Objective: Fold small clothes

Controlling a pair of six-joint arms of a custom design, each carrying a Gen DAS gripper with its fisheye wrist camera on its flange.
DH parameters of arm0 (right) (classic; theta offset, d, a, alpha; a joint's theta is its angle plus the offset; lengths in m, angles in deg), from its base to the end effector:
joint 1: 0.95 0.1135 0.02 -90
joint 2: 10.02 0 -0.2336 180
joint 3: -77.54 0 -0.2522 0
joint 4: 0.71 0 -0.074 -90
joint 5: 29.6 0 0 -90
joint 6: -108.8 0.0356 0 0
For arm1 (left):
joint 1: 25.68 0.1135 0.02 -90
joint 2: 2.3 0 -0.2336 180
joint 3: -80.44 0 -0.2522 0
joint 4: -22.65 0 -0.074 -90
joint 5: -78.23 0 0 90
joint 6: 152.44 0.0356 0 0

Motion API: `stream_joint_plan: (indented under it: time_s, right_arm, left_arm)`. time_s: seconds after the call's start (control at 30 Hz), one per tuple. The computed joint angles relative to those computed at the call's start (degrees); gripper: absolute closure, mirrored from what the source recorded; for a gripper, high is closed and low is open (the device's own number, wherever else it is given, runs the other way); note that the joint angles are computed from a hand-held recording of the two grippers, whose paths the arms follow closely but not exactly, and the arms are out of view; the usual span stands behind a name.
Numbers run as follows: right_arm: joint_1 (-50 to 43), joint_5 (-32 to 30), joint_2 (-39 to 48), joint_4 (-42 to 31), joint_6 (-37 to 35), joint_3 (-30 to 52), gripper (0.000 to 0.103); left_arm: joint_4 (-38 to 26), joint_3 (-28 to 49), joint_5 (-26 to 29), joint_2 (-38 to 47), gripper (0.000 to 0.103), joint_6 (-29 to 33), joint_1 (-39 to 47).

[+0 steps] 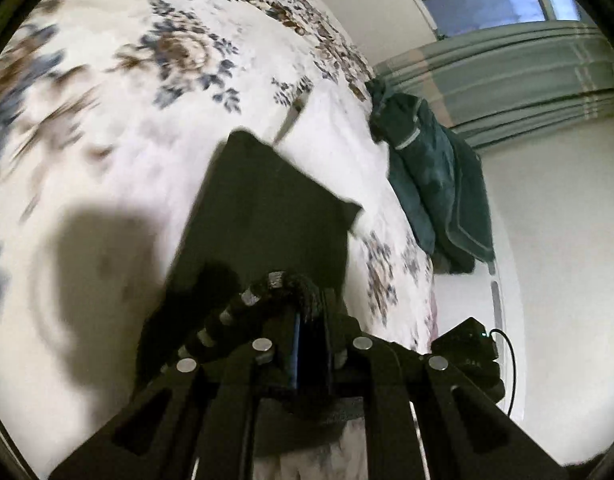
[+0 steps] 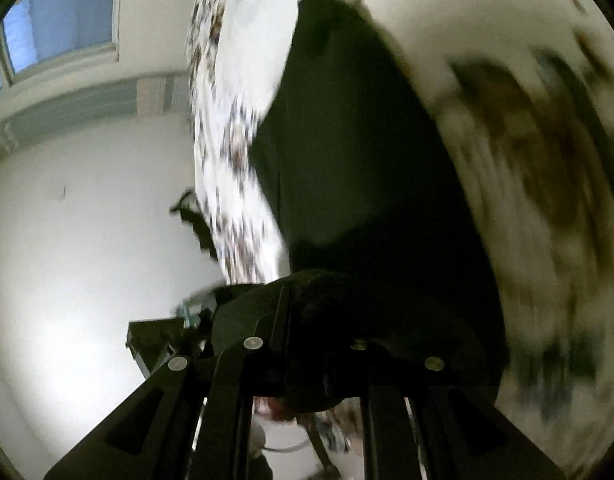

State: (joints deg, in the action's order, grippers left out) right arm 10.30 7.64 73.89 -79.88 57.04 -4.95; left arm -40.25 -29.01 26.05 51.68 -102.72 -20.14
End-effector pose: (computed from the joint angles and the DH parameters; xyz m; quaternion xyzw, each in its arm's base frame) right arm 0.2690 0.0824 0.3181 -0.1129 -0.8733 -0.4737 0.0096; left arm 0.1961 -0.0029 0.3005 -0.2308 0.8558 -0.3922 0.2460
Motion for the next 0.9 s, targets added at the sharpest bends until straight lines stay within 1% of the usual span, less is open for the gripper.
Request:
stream_joint_plan:
  time_s: [0.03, 0.07, 0.1, 0.13, 0.17, 0.2, 0.23, 0.3, 0.33, 0.37, 0.4, 0.43, 0.5, 0.53, 0.57, 0.6, 0.63, 0.67, 0.7, 0.73, 0.77, 0.8, 0.83, 0.87, 0.9]
  right_arm:
    - [-0.5, 0.6, 3.4, 0.7, -1.1, 2.0, 0.091]
    - [0.3, 2.7, 8.7, 1.5, -1.6, 6.8, 0.091]
    - [0.9, 3.4, 11.6, 2.2, -0.6, 9.7, 0.091]
    - [0.1, 2.1, 14.4, 3.1, -1.9, 9.7, 0.091]
    - [0.2, 1.2, 18.0, 3.4, -1.6, 12.6, 0.091]
    - [0.5, 1.5, 22.2, 3.0, -1.1, 17.0, 0.088]
    - [0.3, 1.5, 25.3, 2.7, -1.0, 20.2, 0.087]
    - [-1.0, -0.6, 29.2, 3.7, 0.1, 23.3, 0.084]
    - [-1.5, -0.8, 29.0, 7.0, 2.2, 22.1, 0.084]
    - [-1.2, -0.9, 28.7, 10.5, 3.9, 20.3, 0.083]
    - [-1.4, -1.0, 30.0, 10.3, 3.2, 21.5, 0.079]
    - [-1.3, -0.7, 31.8, 9.8, 3.2, 23.6, 0.076]
    - [-1.9, -1.1, 31.7, 12.6, 4.9, 23.2, 0.061]
    - [-2.2, -0.9, 31.5, 14.5, 6.4, 23.0, 0.056]
    - [-2.8, -0.5, 30.8, 16.3, 8.0, 22.5, 0.046]
    - [-3.5, 0.2, 30.7, 16.3, 8.8, 23.4, 0.040]
    - [-4.1, 1.2, 30.8, 15.0, 8.0, 24.7, 0.040]
    - [-4.4, 2.5, 31.8, 12.0, 5.8, 27.6, 0.040]
    - [-4.7, 4.8, 33.9, 4.4, -0.3, 33.4, 0.040]
    - [-5.3, 6.5, 34.9, -1.7, -5.9, 37.0, 0.040]
    - [-5.3, 8.0, 36.0, -5.6, -9.4, 39.6, 0.034]
    - [-5.5, 10.0, 37.3, -11.4, -14.9, 42.8, 0.024]
    - [-5.6, 11.7, 37.9, -16.3, -20.0, 44.4, 0.018]
    - [-6.2, 12.8, 37.2, -18.7, -23.6, 43.3, 0.009]
    - [-6.6, 13.7, 36.9, -20.6, -26.3, 42.4, 0.007]
  left_arm:
    - [0.9, 0.4, 0.9, 2.5, 0.096, 1.6, 1.3]
    - [4.2, 1.7, 0.9, 7.8, 0.096, 2.4, 1.7]
    - [5.3, 3.5, 0.8, 11.2, 0.096, 2.8, 1.6]
    - [6.1, 5.1, 0.8, 14.4, 0.095, 3.7, 1.8]
    - [5.8, 7.2, 0.0, 17.6, 0.094, 5.0, 1.9]
    - [5.7, 8.1, 0.3, 19.3, 0.094, 5.5, 2.5]
    - [6.7, 8.1, 1.5, 20.5, 0.088, 5.1, 3.5]
    - [9.6, 6.5, 3.2, 21.2, 0.068, 2.8, 6.0]
    - [11.4, 5.7, 4.0, 21.2, 0.048, 1.8, 6.8]
    - [14.2, 4.3, 4.6, 20.8, 0.038, 0.2, 7.9]
    - [16.0, 3.6, 4.4, 21.0, 0.038, -0.8, 8.5]
    - [16.2, 3.8, 3.7, 21.8, 0.038, -0.3, 8.7]
    - [13.4, 5.4, 2.2, 24.5, 0.038, 2.3, 8.5]
    - [13.1, 5.7, 2.1, 25.1, 0.038, 3.0, 8.3]
    - [12.6, 5.8, 1.9, 25.4, 0.038, 3.9, 8.0]
    - [11.7, 6.0, 1.6, 25.5, 0.038, 5.0, 7.7]
    - [9.8, 6.6, 0.8, 25.3, 0.038, 6.4, 7.1]
    - [8.6, 6.5, 0.6, 24.4, 0.038, 7.2, 6.8]
    - [7.8, 6.0, 0.9, 23.3, 0.038, 7.7, 6.7]
    - [5.9, 5.1, 0.4, 20.3, 0.038, 8.6, 6.5]
    - [4.7, 4.2, 0.0, 18.1, 0.038, 9.1, 6.3]
    - [3.0, 3.0, -1.7, 15.0, 0.038, 9.8, 5.8]
    - [-0.3, 1.5, -5.4, 10.3, 0.038, 10.6, 4.6]
    - [-1.9, -0.1, -6.7, 7.3, 0.038, 10.6, 4.2]
    - [-4.5, -2.5, -6.9, 3.0, 0.037, 10.1, 4.1]
